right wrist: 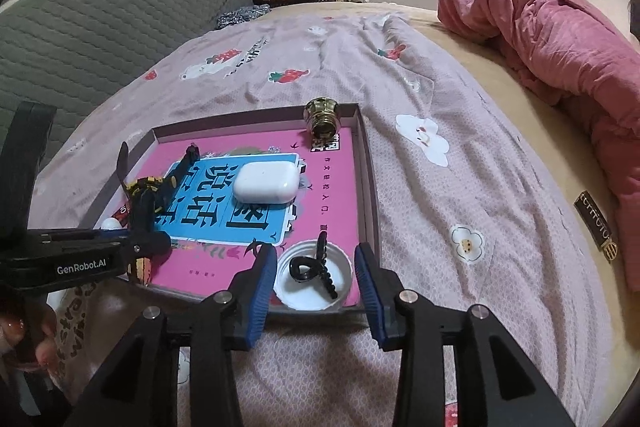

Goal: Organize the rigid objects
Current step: 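Open the left tool to lay the black case on the book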

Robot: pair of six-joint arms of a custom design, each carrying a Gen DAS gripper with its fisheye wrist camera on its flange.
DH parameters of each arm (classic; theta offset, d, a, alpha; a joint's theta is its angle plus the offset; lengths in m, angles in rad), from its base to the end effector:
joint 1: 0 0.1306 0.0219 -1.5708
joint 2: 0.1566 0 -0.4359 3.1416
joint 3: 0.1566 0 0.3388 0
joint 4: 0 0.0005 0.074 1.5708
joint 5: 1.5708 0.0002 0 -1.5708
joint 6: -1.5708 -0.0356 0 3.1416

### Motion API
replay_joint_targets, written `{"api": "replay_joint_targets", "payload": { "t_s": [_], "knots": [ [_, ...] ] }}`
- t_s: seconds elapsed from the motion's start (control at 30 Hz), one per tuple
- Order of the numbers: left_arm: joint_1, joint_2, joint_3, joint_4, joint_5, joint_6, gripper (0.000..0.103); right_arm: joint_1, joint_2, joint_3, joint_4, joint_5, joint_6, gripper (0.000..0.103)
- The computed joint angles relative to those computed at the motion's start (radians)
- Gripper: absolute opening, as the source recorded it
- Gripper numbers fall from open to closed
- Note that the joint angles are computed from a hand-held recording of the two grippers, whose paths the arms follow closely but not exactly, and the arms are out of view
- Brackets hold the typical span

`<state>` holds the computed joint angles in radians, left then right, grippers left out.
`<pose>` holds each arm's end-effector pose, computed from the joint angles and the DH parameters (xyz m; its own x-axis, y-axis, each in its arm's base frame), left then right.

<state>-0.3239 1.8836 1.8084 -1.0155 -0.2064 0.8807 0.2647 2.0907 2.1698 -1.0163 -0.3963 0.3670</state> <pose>0.5776 -0.1868 0.3973 -0.7063 -0.5591 -0.4342 -0.5072 0.8276 -0.2405 0.6679 0.1948 0.4110 -0.5603 -0.4948 -0.6642 -0.7102 0.6996 0.0779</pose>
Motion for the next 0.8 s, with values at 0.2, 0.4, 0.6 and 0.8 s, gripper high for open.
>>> {"api": "replay_joint_targets", "payload": {
  "t_s": [0.2, 0.4, 0.6, 0.8],
  "knots": [
    [-0.007, -0.018, -0.017, 0.013, -0.004, 0.006, 0.027, 0.002, -0.005, -0.005, -0.010, -0.006, 0.009, 0.040],
    [-0.020, -0.052, -0.050, 0.052, -0.020, 0.001, 0.037, 0.001, -0.016, -0.016, 0.003, -0.013, 0.003, 0.041],
    [-0.037, -0.086, -0.066, 0.065, -0.048, -0.001, 0.047, 0.000, -0.031, -0.027, 0.011, -0.019, -0.001, 0.041],
    [-0.046, -0.105, -0.060, 0.053, -0.082, 0.002, 0.049, 0.001, -0.049, -0.043, 0.019, -0.027, 0.003, 0.042]
  ]
}}
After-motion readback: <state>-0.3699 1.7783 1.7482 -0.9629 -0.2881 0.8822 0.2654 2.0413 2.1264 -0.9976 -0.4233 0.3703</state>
